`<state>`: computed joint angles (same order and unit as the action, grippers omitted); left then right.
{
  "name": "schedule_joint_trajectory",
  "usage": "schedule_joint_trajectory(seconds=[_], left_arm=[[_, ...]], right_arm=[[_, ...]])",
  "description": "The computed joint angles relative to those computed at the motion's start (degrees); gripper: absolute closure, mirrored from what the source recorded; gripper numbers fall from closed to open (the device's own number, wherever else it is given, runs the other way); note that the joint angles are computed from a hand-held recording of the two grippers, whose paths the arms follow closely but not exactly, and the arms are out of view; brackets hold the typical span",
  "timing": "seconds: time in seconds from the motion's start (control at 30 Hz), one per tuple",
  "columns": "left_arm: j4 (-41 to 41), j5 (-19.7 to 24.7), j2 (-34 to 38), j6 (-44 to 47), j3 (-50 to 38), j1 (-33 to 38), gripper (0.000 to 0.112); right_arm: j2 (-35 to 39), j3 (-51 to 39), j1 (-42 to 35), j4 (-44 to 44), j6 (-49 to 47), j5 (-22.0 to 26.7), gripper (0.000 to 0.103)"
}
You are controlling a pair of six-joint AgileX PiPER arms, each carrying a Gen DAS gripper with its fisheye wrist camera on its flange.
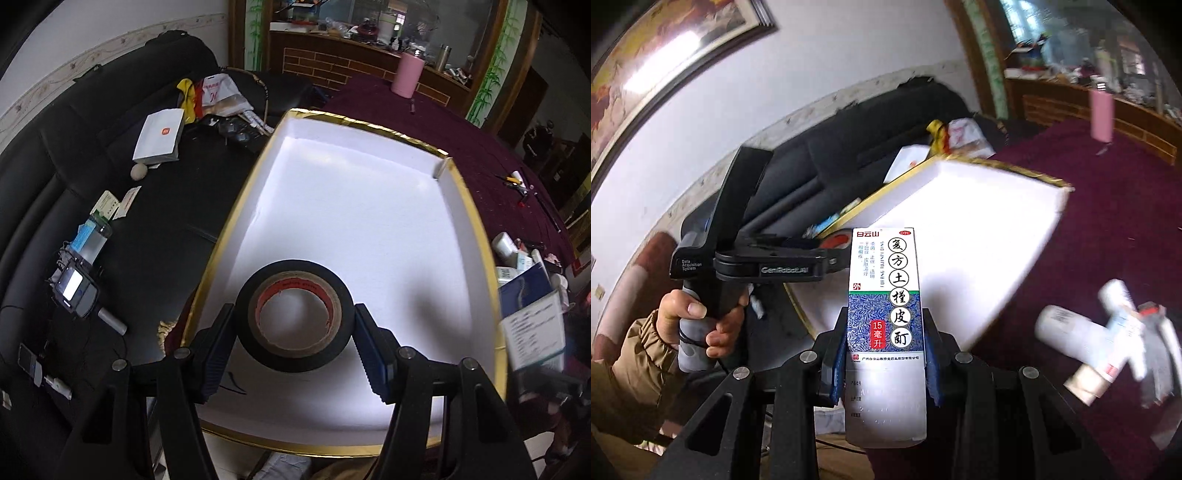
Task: Organize objects
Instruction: 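Carry the tape roll with the left tool while the right tool carries the medicine box to the white tray, then lower the tape roll with the left tool while the right tool releases the medicine box into the tray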
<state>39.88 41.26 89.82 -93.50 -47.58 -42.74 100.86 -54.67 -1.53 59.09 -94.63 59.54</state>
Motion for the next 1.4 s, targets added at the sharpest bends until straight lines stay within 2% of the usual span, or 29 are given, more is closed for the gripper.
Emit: schedule_joint_trajectory(seconds=[0.13,0.23,0.4,0.53,0.63,0.87,0.9,0.97,1.07,1.17,1.3,1.4], left_arm=[[-0.9,-3.21,-0.65,0.81,2.51,2.35,0.05],[-1.43,-3.66,-0.42,2.32,3.09,3.1,0.05],[-2.52,-3.84,-0.58,7.58,3.73,5.4,0.05],[-4.72,-4.58,-1.71,11.08,4.64,7.21,0.05],[-8.74,-6.21,-2.79,15.24,5.07,8.1,0.05],[-13.39,0.09,-1.39,18.59,2.03,5.25,0.05],[-13.55,0.52,-1.64,18.56,1.94,4.97,0.05],[-13.61,2.5,-1.98,17.98,1.15,4.09,0.05],[-12.87,6.78,-1.73,16.95,-0.63,2.42,0.05],[-13.9,7.61,-2.07,17.65,-1.08,2.12,0.05],[-14.93,5.13,-3.05,17.36,0.14,1.88,0.05],[-15.48,5.34,-2.92,16.71,-0.18,1.83,0.05]], right_arm=[[1.25,-0.62,7.59,-1.22,3.07,-5.41,0.066],[2.92,-1.96,13.12,-3.49,7.03,-11.04,0.066],[6.23,-4.59,17.26,-7.48,11.52,-14.2,0.066],[6.43,-4.13,17.88,-9.39,9.26,-13.7,0.065],[7.28,-4.91,17.85,-11.47,8.34,-11.11,0.065],[8.69,-6.83,16.29,-13.85,6.7,-5.59,0.063],[8.88,-7.08,16.22,-13.59,6.71,-5.39,0.061],[8.85,-7.02,15.32,-13.03,6.51,-4.71,0.05],[8.36,-7.08,13.41,-11.59,5.69,-1.82,0.038],[6.96,-5.87,12.17,-10.22,4.57,-0.89,0.036],[5.43,-3.98,10.76,-8.17,3.33,-1.0,0.035],[4.35,-3.34,9.15,-6.67,3.28,-0.65,0.035]])
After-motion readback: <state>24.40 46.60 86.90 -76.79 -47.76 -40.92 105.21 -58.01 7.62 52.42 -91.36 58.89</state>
